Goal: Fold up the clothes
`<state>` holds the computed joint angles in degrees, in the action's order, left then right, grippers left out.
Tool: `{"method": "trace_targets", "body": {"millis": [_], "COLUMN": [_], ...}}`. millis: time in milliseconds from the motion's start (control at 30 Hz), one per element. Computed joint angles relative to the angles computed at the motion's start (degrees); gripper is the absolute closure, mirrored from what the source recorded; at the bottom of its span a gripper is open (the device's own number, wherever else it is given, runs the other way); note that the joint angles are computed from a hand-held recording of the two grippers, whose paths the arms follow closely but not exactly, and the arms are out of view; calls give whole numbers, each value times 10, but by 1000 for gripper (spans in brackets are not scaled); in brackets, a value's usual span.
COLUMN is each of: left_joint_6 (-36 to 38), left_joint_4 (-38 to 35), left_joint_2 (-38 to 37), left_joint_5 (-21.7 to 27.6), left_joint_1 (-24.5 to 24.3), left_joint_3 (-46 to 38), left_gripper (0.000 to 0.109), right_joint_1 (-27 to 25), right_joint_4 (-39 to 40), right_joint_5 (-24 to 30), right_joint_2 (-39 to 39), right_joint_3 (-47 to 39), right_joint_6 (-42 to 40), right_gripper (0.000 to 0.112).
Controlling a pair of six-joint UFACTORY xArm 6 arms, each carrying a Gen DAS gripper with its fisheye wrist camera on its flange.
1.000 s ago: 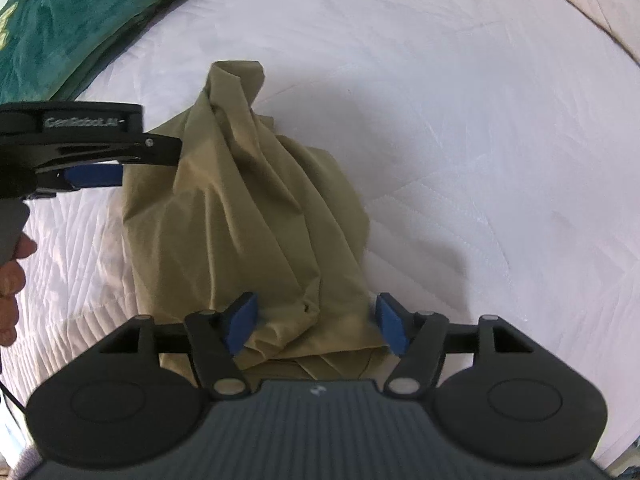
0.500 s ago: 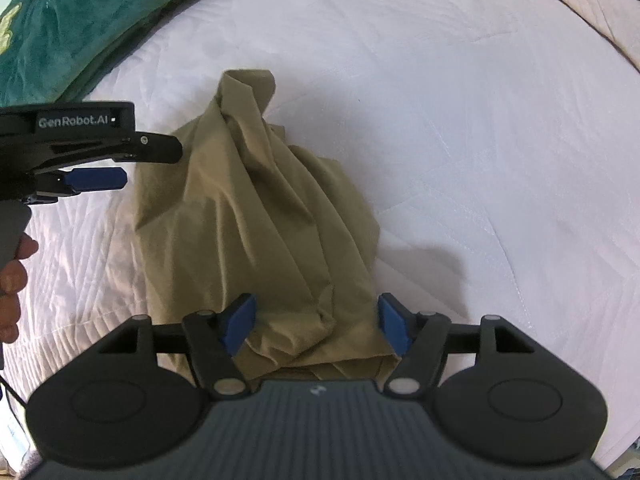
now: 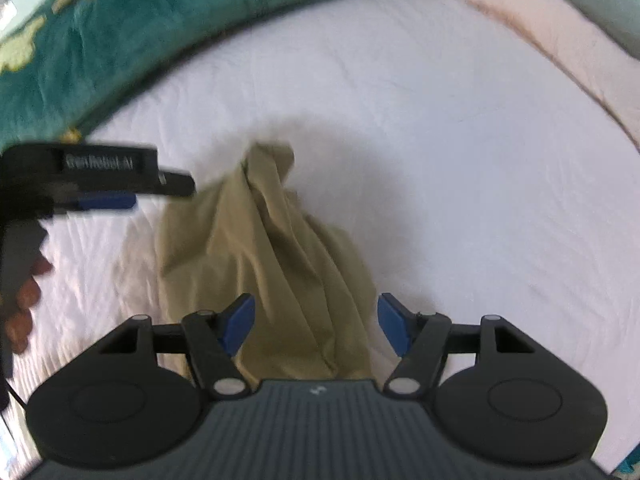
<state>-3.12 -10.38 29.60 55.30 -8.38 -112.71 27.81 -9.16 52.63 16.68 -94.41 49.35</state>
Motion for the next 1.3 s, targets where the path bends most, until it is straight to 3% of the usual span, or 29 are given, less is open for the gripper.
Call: {"method": "trace_targets", "body": {"millis": [233,367,567,700,800,967,1067,1133,1167,1300], "left_joint_6": [1,-4,-7,-19,-23,-8,7,33,41,35], "left_joint_4": [28,23,11,-41,-42,-32,-54,-80,-89,-91], "left_joint_2": [29,45,64,92,88,66,61,48,43,29], "left_joint_5": [18,31,43,70,46,-11,-19,-32,-36,-59], "left_joint_1": [-3,-2,3,15,11,0,4,3,1,-3], "left_joint_3": [-26,-47,-66,-95,-70,-14,-3,13,19,42], "left_gripper": [36,34,22,16,7,6,13,41,47,52], "right_joint_1": [-11,-10,-13,-23,-27,-21,-22,-22,-21,-12], "right_joint_4": [81,77,83,106,116,102,105,120,126,95], "right_joint_5": [-4,-4,2,-14,-24,-19,-29,-48,-56,-45], "right_joint_2": [-6,-2,11,8,9,21,17,9,5,10], "right_joint_3": [39,34,22,40,47,33,41,52,55,42], "right_joint_6": [-13,-14,-29,-28,-28,-36,-47,-63,-72,-71], "right_gripper": [44,44,41,31,28,27,32,57,64,72]}}
